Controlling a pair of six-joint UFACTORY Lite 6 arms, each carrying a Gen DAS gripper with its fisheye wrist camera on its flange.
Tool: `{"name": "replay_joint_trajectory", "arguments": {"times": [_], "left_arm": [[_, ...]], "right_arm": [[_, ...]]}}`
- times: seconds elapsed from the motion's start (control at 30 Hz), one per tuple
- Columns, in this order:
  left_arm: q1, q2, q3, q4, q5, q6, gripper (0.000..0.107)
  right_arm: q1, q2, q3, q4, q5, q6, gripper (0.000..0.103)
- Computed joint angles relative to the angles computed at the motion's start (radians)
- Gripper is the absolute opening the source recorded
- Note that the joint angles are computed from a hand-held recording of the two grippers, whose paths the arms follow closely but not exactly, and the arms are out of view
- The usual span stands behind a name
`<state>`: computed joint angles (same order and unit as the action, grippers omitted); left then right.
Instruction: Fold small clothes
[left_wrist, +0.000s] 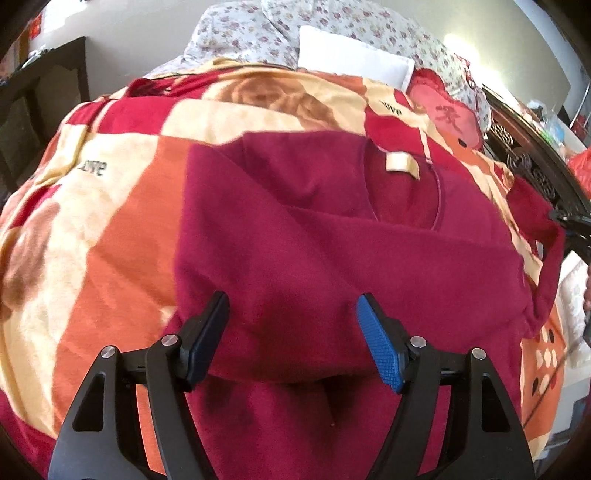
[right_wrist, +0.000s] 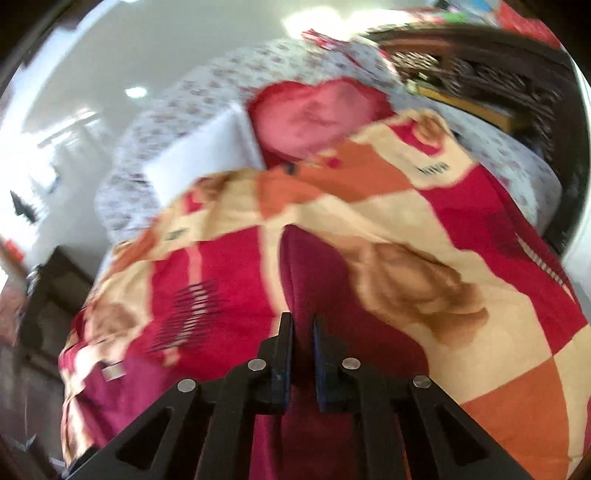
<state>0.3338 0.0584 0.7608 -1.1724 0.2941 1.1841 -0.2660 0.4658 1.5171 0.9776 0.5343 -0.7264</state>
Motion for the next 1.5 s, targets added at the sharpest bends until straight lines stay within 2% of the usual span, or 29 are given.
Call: {"name": "replay_joint_trajectory", "arguments": {"times": [0.23,0.37,0.47,0.57,0.6,0.63,0.8,0.9,0.97,1.1,1.2,1.23,1.27,1.3,1.33,1.37,1.5], "left_arm": [[0.082,-0.081,-0.014,0.032,0.063,-0.033,0.072],[0.149,-0.084,-0.004,0.017,0.125,-0.020,0.072],[0.198,-0.077,0.007,-0.011,0.173,-0.009,0.072],[0.213,-0.060,0.026,-0.003,0.200,-0.032,0.072],[0.212,-0.053,0.034,-0.001,0.212,-0.033,0.072],[0.206,-0.048,0.040,-0.008,0.221,-0.028,0.072],[0.094,-0.023,0.060,-0.051,0.188,-0.002,0.072],[-0.007,0.018,0.084,-0.137,0.135,0.095,0.072],[-0.073,0.079,0.129,-0.127,0.105,0.099,0.072],[-0.138,0.245,0.252,-0.080,0.104,0.032,0.072],[-0.142,0.309,0.293,-0.087,0.135,0.013,0.072],[-0.144,0.318,0.296,-0.093,0.144,0.018,0.066],[-0.150,0.319,0.292,-0.101,0.140,0.028,0.053],[-0.163,0.314,0.287,-0.087,0.113,0.018,0.046],[-0.171,0.313,0.288,-0.070,0.103,0.007,0.025],[-0.164,0.316,0.295,-0.052,0.133,-0.004,0.012],[-0.129,0.210,0.248,-0.090,0.160,0.029,0.011]], "right_arm": [[0.186,-0.222,-0.155,0.170,0.083,-0.161,0.009],[0.355,-0.269,-0.232,0.237,0.069,-0.241,0.009],[0.500,-0.234,-0.307,0.294,0.032,-0.320,0.009],[0.607,-0.127,-0.313,0.200,-0.003,-0.239,0.017],[0.623,-0.127,-0.355,0.235,-0.029,-0.256,0.025],[0.624,-0.145,-0.398,0.293,-0.041,-0.297,0.033],[0.564,-0.322,-0.624,0.537,-0.013,-0.503,0.044],[0.502,-0.392,-0.693,0.550,0.006,-0.515,0.046],[0.459,-0.423,-0.738,0.571,0.030,-0.539,0.046],[0.403,-0.472,-0.788,0.566,0.064,-0.541,0.046],[0.367,-0.483,-0.809,0.574,0.094,-0.559,0.046],[0.352,-0.502,-0.821,0.557,0.102,-0.548,0.046],[0.343,-0.508,-0.826,0.552,0.108,-0.546,0.046],[0.340,-0.505,-0.826,0.562,0.112,-0.555,0.046],[0.335,-0.507,-0.828,0.559,0.116,-0.552,0.046],[0.333,-0.508,-0.828,0.560,0.114,-0.549,0.046],[0.333,-0.535,-0.829,0.549,0.092,-0.527,0.046]]}}
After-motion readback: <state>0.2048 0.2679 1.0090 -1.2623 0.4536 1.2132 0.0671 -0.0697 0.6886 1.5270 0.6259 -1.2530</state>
